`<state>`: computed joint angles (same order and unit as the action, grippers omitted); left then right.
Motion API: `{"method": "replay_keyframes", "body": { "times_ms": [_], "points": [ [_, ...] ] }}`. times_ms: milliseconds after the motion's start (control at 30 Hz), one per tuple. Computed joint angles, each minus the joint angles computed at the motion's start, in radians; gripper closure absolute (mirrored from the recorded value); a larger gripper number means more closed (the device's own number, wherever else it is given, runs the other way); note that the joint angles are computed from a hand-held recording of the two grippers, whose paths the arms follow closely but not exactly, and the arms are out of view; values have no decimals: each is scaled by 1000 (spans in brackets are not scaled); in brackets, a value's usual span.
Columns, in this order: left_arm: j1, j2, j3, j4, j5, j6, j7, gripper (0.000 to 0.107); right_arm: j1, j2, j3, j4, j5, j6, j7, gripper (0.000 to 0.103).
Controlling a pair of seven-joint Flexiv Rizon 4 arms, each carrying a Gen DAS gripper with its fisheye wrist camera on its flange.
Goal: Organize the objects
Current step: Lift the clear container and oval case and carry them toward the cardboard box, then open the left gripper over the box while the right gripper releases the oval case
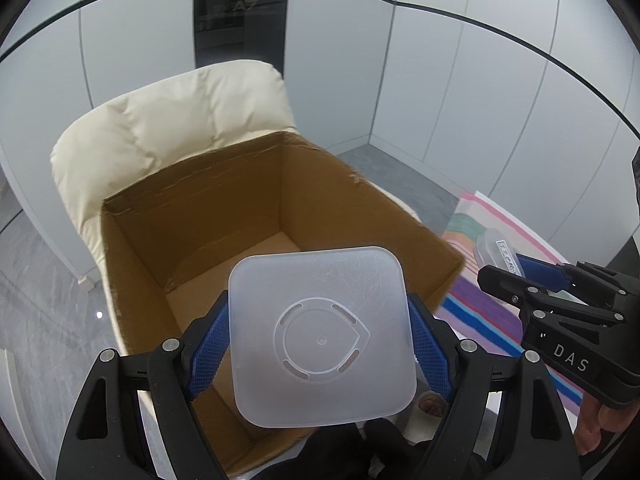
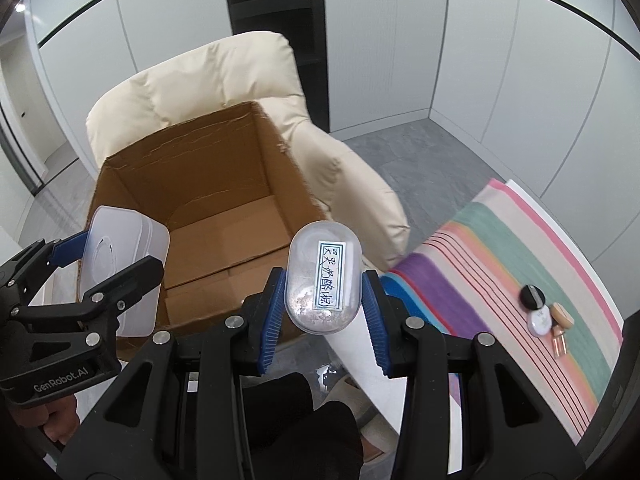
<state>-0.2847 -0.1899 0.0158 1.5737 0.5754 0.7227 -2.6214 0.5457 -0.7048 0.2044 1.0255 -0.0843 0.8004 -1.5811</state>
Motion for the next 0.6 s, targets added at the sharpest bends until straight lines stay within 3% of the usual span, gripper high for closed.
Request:
{"method": "replay_keyframes", "body": {
  "times_ms": [300, 400, 600],
  "points": [
    [21, 47, 4, 68, 29, 17, -31, 23, 42, -36, 9, -55, -3, -28, -25, 63],
    [14, 65, 1, 58, 91, -49, -70, 5, 56, -44, 10, -67, -2, -34, -29, 63],
    [34, 117, -18, 94, 112, -105, -111, 4, 83, -65, 9, -101, -5, -61, -38, 63]
  ]
}}
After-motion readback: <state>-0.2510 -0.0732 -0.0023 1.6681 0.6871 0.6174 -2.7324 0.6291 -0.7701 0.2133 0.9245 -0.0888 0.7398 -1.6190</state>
